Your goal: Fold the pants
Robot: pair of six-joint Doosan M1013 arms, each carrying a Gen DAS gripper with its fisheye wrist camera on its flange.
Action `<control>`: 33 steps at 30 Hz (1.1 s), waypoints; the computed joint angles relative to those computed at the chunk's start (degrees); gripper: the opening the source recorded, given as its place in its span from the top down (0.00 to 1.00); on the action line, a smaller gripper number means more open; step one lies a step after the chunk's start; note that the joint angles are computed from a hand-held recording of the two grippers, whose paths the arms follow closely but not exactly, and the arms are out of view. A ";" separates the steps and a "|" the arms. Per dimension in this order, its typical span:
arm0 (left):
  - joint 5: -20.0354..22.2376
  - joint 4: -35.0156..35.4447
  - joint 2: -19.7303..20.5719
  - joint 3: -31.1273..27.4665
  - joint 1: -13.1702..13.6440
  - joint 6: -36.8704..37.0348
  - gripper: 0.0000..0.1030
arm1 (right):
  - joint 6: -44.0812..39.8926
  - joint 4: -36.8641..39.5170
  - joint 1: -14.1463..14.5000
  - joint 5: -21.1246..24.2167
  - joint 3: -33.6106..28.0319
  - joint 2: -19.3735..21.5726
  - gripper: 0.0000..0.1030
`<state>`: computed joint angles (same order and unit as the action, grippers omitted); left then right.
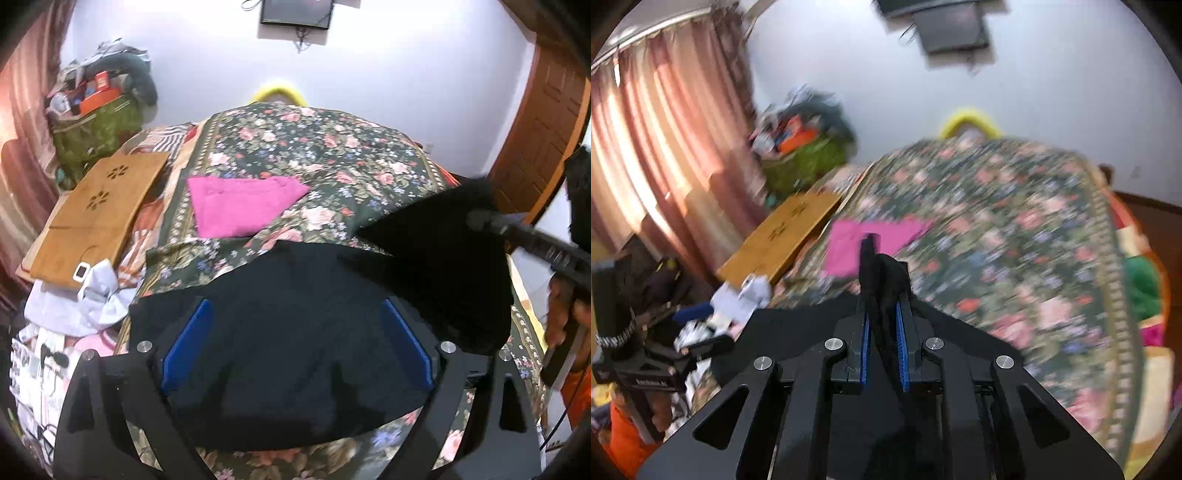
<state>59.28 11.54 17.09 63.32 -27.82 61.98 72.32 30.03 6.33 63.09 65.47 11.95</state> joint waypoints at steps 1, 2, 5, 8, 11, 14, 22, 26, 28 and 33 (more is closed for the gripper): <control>0.06 0.06 -0.24 0.44 0.16 -0.39 0.10 | -0.40 -0.17 0.57 1.32 -0.06 0.39 0.95; 0.21 -0.01 -0.47 0.91 0.36 -0.83 0.10 | -1.15 -0.24 1.11 2.30 0.42 0.47 0.95; 0.48 -0.59 -0.81 1.81 0.81 -1.40 0.10 | -2.86 -1.67 2.62 5.18 1.56 0.52 0.95; 0.59 -1.05 -0.99 2.47 1.06 -1.57 0.10 | -3.76 -2.16 3.16 8.25 2.09 0.65 0.92; 0.60 -1.25 -0.97 2.66 1.10 -1.64 0.10 | -4.35 -3.10 3.58 11.36 2.51 0.64 0.90; 0.84 -1.88 -0.62 2.34 1.07 -1.29 0.10 | -6.05 -2.70 3.82 13.44 3.62 -0.07 0.79; 3.72 -1.36 1.75 -1.38 0.04 1.83 0.10 | -10.33 0.67 2.24 14.88 4.00 -1.41 0.58; 4.23 -1.67 3.41 -4.23 -0.51 3.98 0.09 | -10.52 -0.20 0.76 10.98 3.48 -1.81 0.55; 4.59 -2.64 4.55 -6.12 -0.54 5.13 0.07 | -10.16 -0.41 -0.12 9.85 2.96 -1.62 0.51; 7.68 -4.62 9.10 -13.05 -0.73 8.66 0.05 | -8.10 -2.62 -1.90 8.17 0.42 0.52 0.49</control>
<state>66.96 6.92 26.20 50.27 -28.55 70.63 64.22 27.41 4.44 71.25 65.89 12.47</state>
